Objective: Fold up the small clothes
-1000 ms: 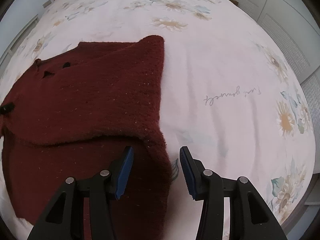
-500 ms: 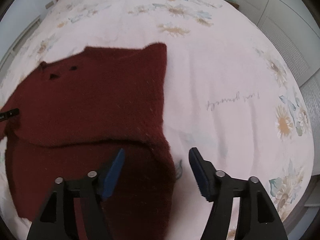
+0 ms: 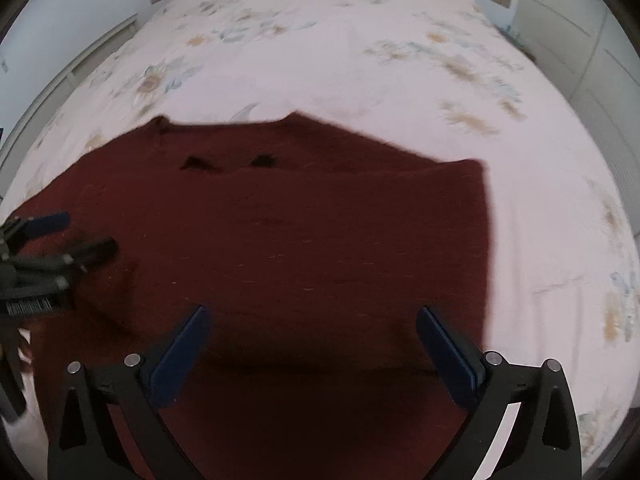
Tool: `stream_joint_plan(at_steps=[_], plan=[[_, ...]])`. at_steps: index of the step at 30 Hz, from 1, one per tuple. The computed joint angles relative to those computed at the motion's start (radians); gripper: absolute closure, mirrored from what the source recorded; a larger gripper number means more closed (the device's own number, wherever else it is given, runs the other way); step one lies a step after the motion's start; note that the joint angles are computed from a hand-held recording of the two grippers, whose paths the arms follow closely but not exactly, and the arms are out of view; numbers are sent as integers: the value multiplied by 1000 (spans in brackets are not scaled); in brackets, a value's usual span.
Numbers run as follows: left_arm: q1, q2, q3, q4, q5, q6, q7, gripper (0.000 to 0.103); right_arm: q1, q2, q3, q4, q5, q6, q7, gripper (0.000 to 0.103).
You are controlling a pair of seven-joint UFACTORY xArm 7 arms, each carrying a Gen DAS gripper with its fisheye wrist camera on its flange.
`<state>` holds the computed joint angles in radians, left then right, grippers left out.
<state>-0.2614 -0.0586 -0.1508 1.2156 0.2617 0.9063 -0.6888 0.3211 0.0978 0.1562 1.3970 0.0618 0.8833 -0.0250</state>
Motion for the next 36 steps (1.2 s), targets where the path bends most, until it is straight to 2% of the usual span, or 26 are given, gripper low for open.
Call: stream_joint_plan(at_steps=[5, 6, 9, 12, 14, 17, 21, 30, 36], plan=[[-3, 26, 1, -59, -6, -25, -3, 1, 35, 39, 2, -39, -114, -41, 67, 0], [-6, 16, 0, -57, -13, 0, 1, 1, 37, 42, 1, -51, -130, -52, 69, 0], [-4, 4, 5, -92, -13, -13, 14, 1, 18, 24, -6, -96, -100, -93, 50, 0], [5, -14, 9, -111, -7, -18, 24, 1, -1, 15, -23, -109, -122, -103, 71, 0], [14, -25, 12, -124, -3, -18, 29, 1, -31, 8, -28, -123, -51, -112, 32, 1], [26, -42, 18, -155, -19, -46, 41, 1, -50, -3, -27, -142, -2, -125, -9, 1], [35, -44, 12, -176, -14, -73, 25, 1, -46, -6, -23, -165, -21, -146, 4, 1], [32, -35, -1, -161, 11, -50, -34, 1, -48, -37, -21, -217, -22, -184, -18, 1], [24, -37, -3, -166, 37, -60, -64, 1, -30, -72, -11, -214, -57, -152, 28, 1]])
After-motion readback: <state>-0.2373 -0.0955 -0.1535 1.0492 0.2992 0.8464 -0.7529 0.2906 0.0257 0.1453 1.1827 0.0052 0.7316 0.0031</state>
